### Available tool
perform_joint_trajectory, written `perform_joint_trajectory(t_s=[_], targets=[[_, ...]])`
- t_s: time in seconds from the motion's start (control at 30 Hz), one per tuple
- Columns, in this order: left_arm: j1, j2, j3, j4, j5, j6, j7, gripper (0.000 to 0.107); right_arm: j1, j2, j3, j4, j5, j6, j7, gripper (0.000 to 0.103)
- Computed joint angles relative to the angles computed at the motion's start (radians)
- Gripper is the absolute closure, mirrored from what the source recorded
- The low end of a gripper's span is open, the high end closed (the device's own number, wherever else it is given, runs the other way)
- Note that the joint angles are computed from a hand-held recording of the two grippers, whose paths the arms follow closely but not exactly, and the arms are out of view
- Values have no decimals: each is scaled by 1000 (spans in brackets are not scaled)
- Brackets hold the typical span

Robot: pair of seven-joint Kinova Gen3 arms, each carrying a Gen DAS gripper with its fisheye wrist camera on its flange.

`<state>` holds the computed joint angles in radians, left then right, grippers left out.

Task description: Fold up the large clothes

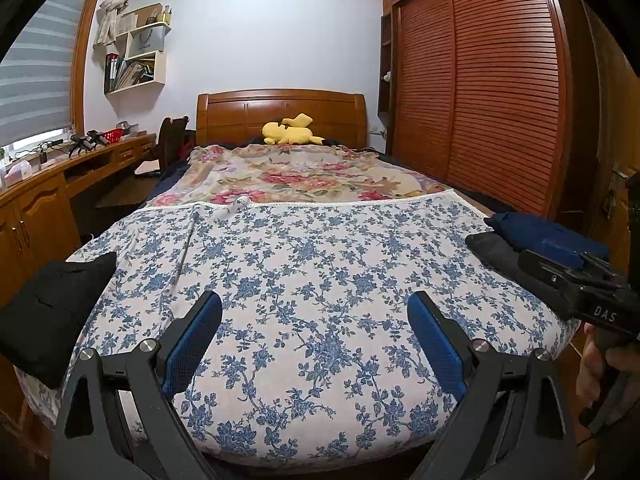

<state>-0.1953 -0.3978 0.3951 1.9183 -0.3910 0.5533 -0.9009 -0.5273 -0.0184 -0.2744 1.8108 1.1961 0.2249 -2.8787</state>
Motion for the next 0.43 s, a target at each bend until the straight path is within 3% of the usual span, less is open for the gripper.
perform_joint_trajectory(t_s=[0.43], targets=[[4,-3,-3,1,10,2,-11,13,-6,3,3,0,23,4,-26,25]])
